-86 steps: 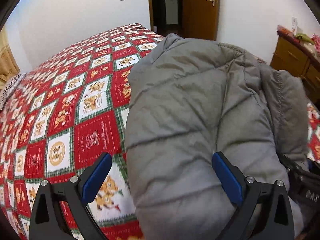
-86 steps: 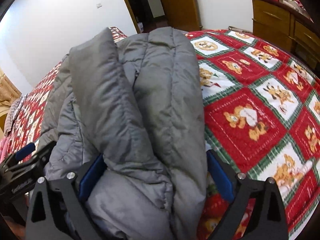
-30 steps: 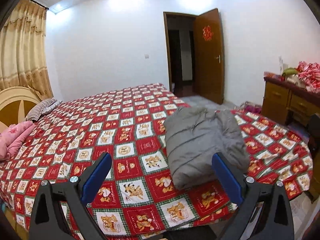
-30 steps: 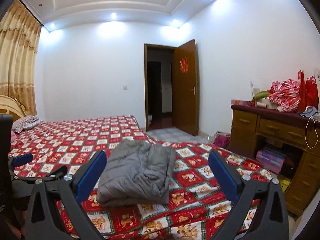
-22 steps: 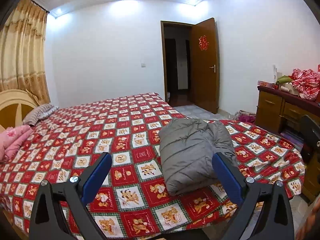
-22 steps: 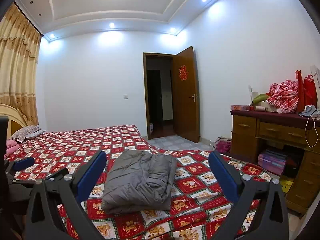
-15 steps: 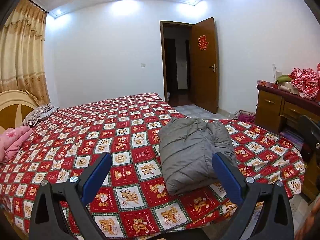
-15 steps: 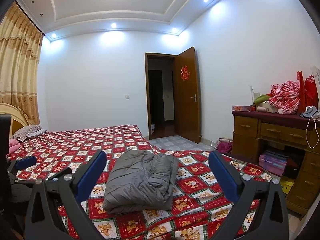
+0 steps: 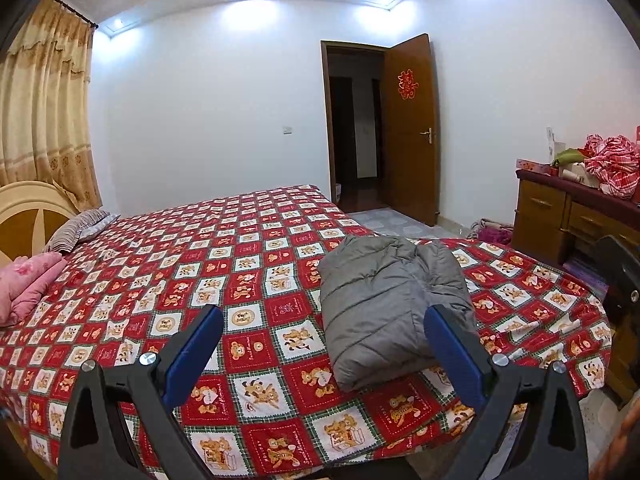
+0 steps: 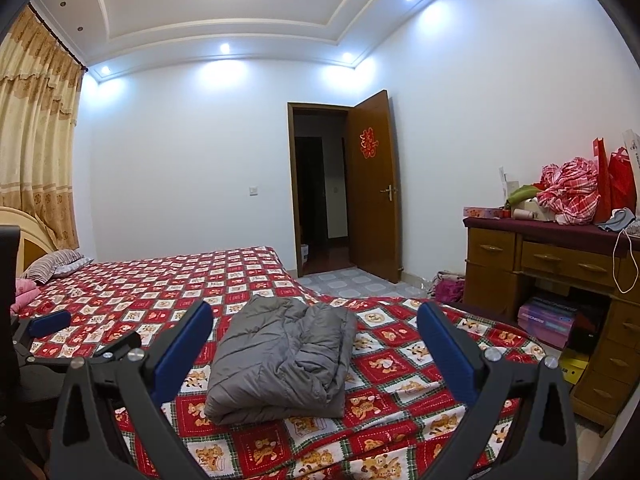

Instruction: Fold large clothes

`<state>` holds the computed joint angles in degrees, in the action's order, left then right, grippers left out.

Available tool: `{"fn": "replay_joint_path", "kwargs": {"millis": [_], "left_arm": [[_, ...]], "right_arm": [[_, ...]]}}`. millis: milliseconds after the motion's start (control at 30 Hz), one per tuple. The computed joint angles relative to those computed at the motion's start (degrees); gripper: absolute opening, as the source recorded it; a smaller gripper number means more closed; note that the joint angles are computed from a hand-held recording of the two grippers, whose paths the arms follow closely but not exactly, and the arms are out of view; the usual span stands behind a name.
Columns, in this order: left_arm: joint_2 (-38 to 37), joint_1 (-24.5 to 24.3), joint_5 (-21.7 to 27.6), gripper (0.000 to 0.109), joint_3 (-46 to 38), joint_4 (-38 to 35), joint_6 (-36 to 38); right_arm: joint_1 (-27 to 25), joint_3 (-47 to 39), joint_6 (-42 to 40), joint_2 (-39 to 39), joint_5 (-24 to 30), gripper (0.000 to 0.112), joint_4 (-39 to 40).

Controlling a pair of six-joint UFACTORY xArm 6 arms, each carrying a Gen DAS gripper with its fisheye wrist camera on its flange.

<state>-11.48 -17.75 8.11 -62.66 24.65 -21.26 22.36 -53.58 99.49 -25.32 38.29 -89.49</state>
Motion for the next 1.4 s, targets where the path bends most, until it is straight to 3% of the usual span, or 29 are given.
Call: {"fn": "replay_joint_path", "kwargs": {"millis": [1400], "left_arm": [[0.7, 0.2, 1.0, 0.101, -0.4, 0.1, -0.4]], "right_arm": [[-0.4, -0.6, -0.5, 0.7, -0.7, 0.103, 0.4]]}}
